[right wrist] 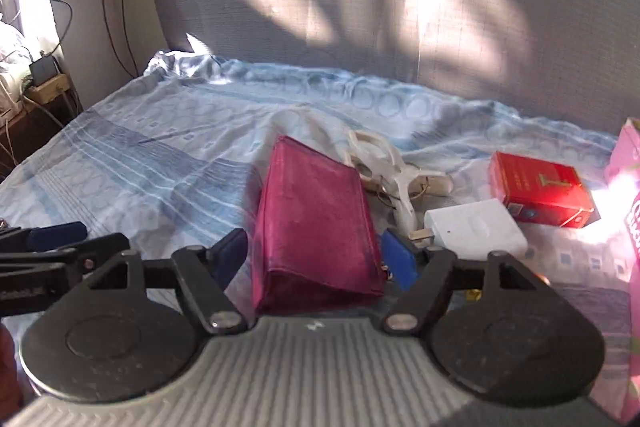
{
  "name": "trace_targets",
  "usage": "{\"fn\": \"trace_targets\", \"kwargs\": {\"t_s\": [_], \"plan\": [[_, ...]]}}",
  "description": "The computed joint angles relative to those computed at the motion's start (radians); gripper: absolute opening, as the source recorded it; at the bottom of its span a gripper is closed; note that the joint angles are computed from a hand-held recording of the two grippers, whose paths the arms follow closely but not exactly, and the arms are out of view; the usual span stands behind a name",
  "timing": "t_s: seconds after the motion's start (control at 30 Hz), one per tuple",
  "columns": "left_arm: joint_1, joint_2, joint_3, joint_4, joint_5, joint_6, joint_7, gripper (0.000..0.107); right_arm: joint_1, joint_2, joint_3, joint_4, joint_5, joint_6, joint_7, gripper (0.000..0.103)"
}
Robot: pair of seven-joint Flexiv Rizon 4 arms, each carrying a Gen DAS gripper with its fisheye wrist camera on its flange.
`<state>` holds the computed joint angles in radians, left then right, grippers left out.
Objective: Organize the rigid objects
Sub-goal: 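Grasp the magenta pouch with the right gripper, then place the magenta pouch into the pink tin and open the right gripper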
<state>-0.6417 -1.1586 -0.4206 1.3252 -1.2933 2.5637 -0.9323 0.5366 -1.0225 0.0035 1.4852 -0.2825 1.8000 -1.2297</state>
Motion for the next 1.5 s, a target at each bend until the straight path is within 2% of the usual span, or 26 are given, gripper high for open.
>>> {"fn": "trace_targets", "kwargs": {"t_s": [0.1, 0.17, 0.3, 0.37, 0.4, 0.43, 0.47, 0.5, 0.57, 0.63, 0.73, 0.8, 0.87, 0.93, 1.03, 1.1, 1.13, 1.17, 1.2, 1.23, 1.27, 1.33, 1.4, 1.43, 1.5], "plan": [[0.016, 0.017, 0.002, 0.045, 0.029, -0.032, -0.047, 0.08, -0.053, 0.01, 0.061, 0.033, -0.058, 0.022, -0.058, 0.071], [0.025, 0.032, 0.015, 0.084, 0.068, -0.054, -0.108, 0.08, -0.116, 0.04, 0.132, 0.112, -0.128, 0.048, -0.13, 0.071], [0.046, 0.07, 0.053, 0.184, 0.2, -0.118, -0.265, 0.081, -0.214, 0.153, 0.21, 0.377, -0.246, 0.146, -0.28, 0.071], [0.041, 0.08, 0.073, 0.203, 0.237, -0.144, -0.297, 0.081, -0.258, 0.224, 0.215, 0.518, -0.292, 0.19, -0.309, 0.072], [0.034, 0.083, 0.083, 0.203, 0.242, -0.159, -0.299, 0.081, -0.246, 0.264, 0.192, 0.588, -0.26, 0.22, -0.347, 0.073], [0.028, 0.087, 0.092, 0.202, 0.255, -0.187, -0.297, 0.081, -0.206, 0.31, 0.151, 0.67, -0.163, 0.264, -0.433, 0.073], [0.026, 0.092, 0.096, 0.201, 0.278, -0.223, -0.298, 0.081, -0.138, 0.339, 0.079, 0.734, -0.084, 0.318, -0.477, 0.074], [0.023, 0.095, 0.101, 0.197, 0.3, -0.255, -0.299, 0.081, -0.073, 0.352, -0.002, 0.782, 0.014, 0.373, -0.528, 0.075], [-0.003, 0.09, 0.12, 0.161, 0.341, -0.323, -0.276, 0.081, 0.007, 0.335, -0.089, 0.823, 0.221, 0.474, -0.597, 0.08], [-0.038, 0.074, 0.142, 0.098, 0.383, -0.399, -0.247, 0.081, -0.019, 0.305, -0.081, 0.838, 0.359, 0.572, -0.578, 0.081], [-0.094, 0.04, 0.184, -0.03, 0.437, -0.53, -0.211, 0.081, -0.19, 0.269, 0.037, 0.872, 0.343, 0.722, -0.464, 0.082], [-0.156, 0.005, 0.254, -0.147, 0.438, -0.651, -0.181, 0.081, -0.226, 0.233, 0.073, 0.888, 0.36, 0.81, -0.412, 0.082], [-0.236, -0.048, 0.388, -0.278, 0.427, -0.789, -0.194, 0.082, -0.241, 0.195, 0.093, 0.898, 0.356, 0.881, -0.371, 0.082], [-0.292, -0.112, 0.53, -0.404, 0.445, -0.926, -0.262, 0.082, -0.255, 0.163, 0.106, 0.901, 0.324, 0.932, -0.332, 0.082], [-0.326, -0.243, 0.736, -0.637, 0.516, -1.13, -0.442, 0.082, -0.267, 0.139, 0.11, 0.899, 0.282, 0.969, -0.28, 0.08], [-0.308, -0.319, 0.8, -0.784, 0.558, -1.246, -0.537, 0.081, -0.273, 0.133, 0.105, 0.883, 0.26, 0.974, -0.249, 0.067], [-0.297, -0.342, 0.786, -0.831, 0.565, -1.273, -0.548, 0.083, -0.277, 0.133, 0.103, 0.876, 0.247, 0.969, -0.231, 0.063], [-0.287, -0.359, 0.743, -0.862, 0.561, -1.278, -0.535, 0.083, -0.281, 0.132, 0.099, 0.866, 0.231, 0.959, -0.216, 0.055], [-0.272, -0.377, 0.684, -0.901, 0.55, -1.299, -0.511, 0.079, -0.284, 0.13, 0.094, 0.855, 0.211, 0.943, -0.205, 0.041], [-0.264, -0.383, 0.638, -0.919, 0.543, -1.313, -0.487, 0.073, -0.273, 0.125, 0.086, 0.844, 0.216, 0.933, -0.206, 0.033], [-0.259, -0.379, 0.624, -0.92, 0.544, -1.324, -0.491, 0.069, -0.259, 0.117, 0.078, 0.832, 0.23, 0.932, -0.214, 0.027], [-0.261, -0.358, 0.642, -0.902, 0.594, -1.322, -0.518, 0.066, -0.269, 0.114, 0.079, 0.835, 0.198, 0.948, -0.211, 0.026], [-0.265, -0.301, 0.579, -0.818, 0.609, -1.27, -0.462, 0.063, -0.285, 0.12, 0.082, 0.855, 0.162, 0.989, -0.218, 0.025], [-0.264, -0.287, 0.554, -0.807, 0.613, -1.251, -0.449, 0.063, -0.27, 0.132, 0.077, 0.869, 0.184, 1.018, -0.242, 0.025], [-0.254, -0.302, 0.515, -0.884, 0.644, -1.238, -0.403, 0.063, -0.239, 0.153, 0.061, 0.882, 0.233, 1.082, -0.302, 0.025]]}}
